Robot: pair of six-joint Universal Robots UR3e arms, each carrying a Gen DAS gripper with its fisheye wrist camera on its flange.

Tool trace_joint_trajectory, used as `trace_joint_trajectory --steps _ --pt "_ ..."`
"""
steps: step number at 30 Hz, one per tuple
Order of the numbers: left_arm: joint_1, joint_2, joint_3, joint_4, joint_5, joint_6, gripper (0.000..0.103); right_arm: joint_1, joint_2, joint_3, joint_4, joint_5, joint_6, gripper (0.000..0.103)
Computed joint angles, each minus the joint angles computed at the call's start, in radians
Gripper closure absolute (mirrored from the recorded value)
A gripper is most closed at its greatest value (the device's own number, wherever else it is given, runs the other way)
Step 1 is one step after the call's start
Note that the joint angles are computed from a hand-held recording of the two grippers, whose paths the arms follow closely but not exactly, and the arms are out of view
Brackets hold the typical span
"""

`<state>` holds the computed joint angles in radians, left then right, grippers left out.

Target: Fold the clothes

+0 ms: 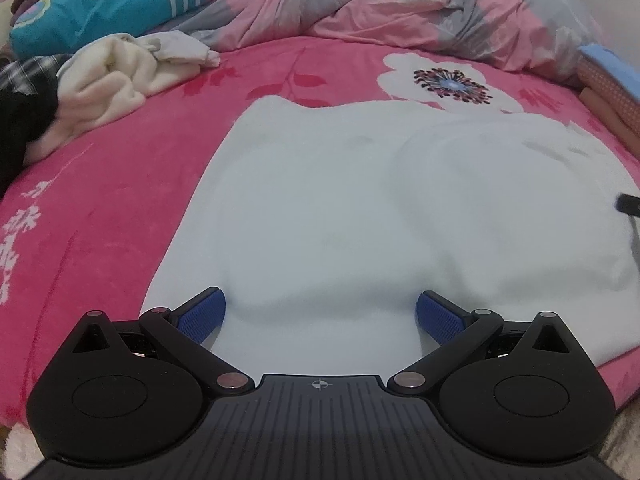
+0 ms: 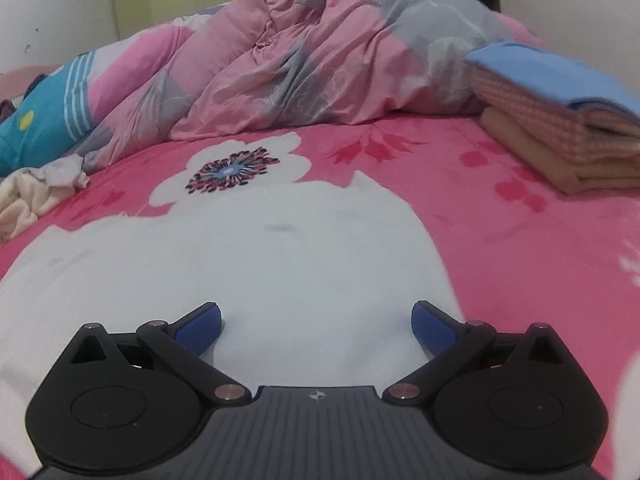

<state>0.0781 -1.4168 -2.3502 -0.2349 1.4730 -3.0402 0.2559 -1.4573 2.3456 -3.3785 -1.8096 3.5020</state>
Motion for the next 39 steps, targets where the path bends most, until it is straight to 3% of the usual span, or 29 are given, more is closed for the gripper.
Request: trace_joint_trajectory --steps 3,6,14,18,20,39 --pt "0.004 -0.006 -0.001 0.007 -0.008 0.002 0.0 0.057 -0.081 0.013 0.05 -0.051 0.063 0.0" --pt "0.002 -0.011 -0.001 0.014 -0.006 0.0 0.0 0.114 -0.048 -0.074 0.067 -0.069 0.049 0.0" --pt "-0.013 -0.013 0.002 0.016 0.012 -0.017 0.0 0.284 0.275 -0.486 0.142 -0.127 -0.018 0.0" --pt "-0.015 -0.015 0.001 0.02 0.016 -0.018 0.0 0.314 0.462 -0.65 0.267 -0.182 -0.016 0.0" --pt "-0.018 -0.017 0.002 0.021 0.021 -0.019 0.0 0.342 0.483 -0.675 0.268 -0.232 -0.026 0.0" --pt "-0.108 -0.054 0.122 -0.128 0.148 -0.1 0.0 0.332 0.485 -0.653 0.234 -0.217 -0.025 0.0"
